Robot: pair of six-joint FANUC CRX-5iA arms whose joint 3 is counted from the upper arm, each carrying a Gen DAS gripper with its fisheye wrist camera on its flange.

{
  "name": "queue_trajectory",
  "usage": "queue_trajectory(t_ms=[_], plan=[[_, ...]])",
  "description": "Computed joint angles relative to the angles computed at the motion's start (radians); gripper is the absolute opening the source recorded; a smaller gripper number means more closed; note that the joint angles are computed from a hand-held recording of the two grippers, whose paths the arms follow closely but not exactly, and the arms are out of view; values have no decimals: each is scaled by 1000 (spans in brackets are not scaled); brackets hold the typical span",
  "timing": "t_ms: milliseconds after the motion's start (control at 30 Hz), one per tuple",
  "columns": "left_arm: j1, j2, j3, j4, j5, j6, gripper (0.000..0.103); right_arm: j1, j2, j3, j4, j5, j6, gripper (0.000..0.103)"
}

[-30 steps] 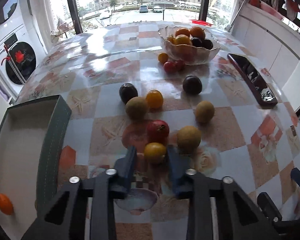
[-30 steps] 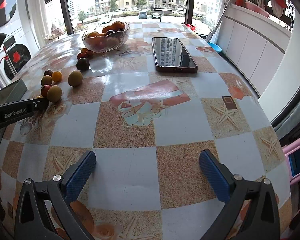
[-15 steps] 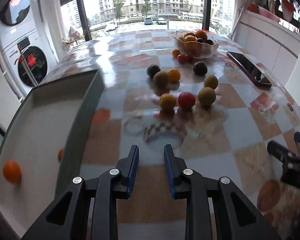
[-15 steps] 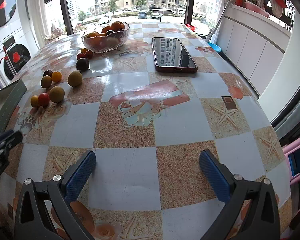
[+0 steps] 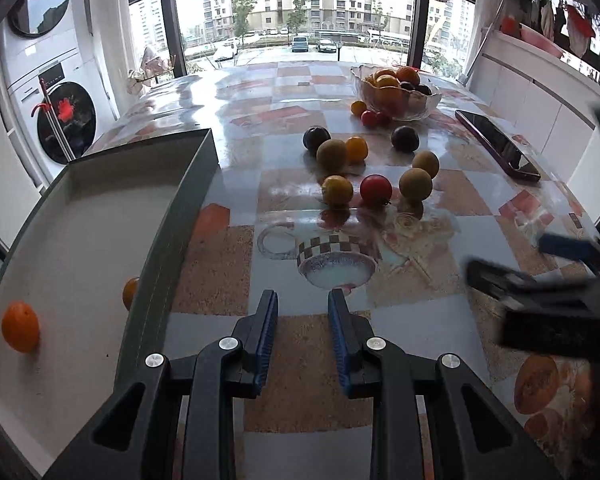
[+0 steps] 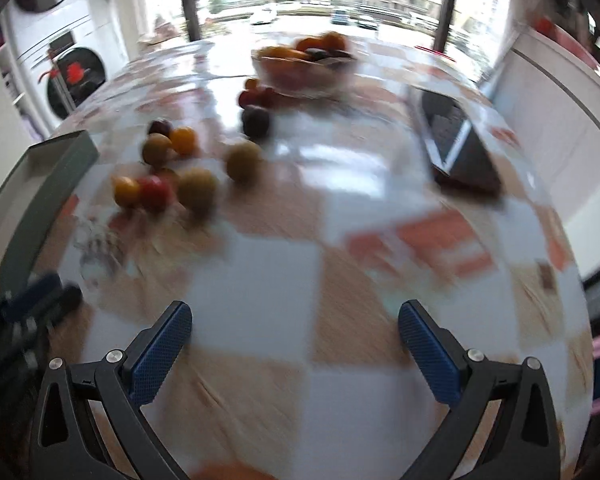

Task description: Organize fruits

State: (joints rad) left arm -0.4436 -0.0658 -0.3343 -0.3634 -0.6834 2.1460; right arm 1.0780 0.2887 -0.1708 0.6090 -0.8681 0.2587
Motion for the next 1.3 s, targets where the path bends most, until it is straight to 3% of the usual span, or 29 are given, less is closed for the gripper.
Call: queue_trajectory(t_ms=[67, 333, 367, 400, 433, 700, 967, 1133, 1300], plan=[[-4, 1, 2, -7, -3, 4, 28, -16, 34, 46, -8, 20, 27, 101], [4, -8, -9, 4, 8, -6, 28, -43, 136, 184, -12, 63, 97, 66], [4, -8, -9, 4, 8, -6, 28, -42, 137, 184, -8, 67, 92, 55], [5, -8, -10, 6, 8, -7, 28, -44, 134, 180, -6, 79, 88, 38], [6, -9, -12, 8, 10, -8, 28, -49, 131, 178, -15, 98, 93, 29], [7, -19, -24, 9, 20, -2, 28, -15, 21, 18, 19, 163, -6, 30], [-2, -34, -39, -17, 32, 31, 28, 64, -109, -209, 211, 177, -297, 30], [7, -46, -56, -5, 49, 22, 28, 86, -102, -222, 269, 141, -329, 30], [1, -49, -55, -18, 43, 32, 28, 77, -116, -248, 299, 170, -365, 30]])
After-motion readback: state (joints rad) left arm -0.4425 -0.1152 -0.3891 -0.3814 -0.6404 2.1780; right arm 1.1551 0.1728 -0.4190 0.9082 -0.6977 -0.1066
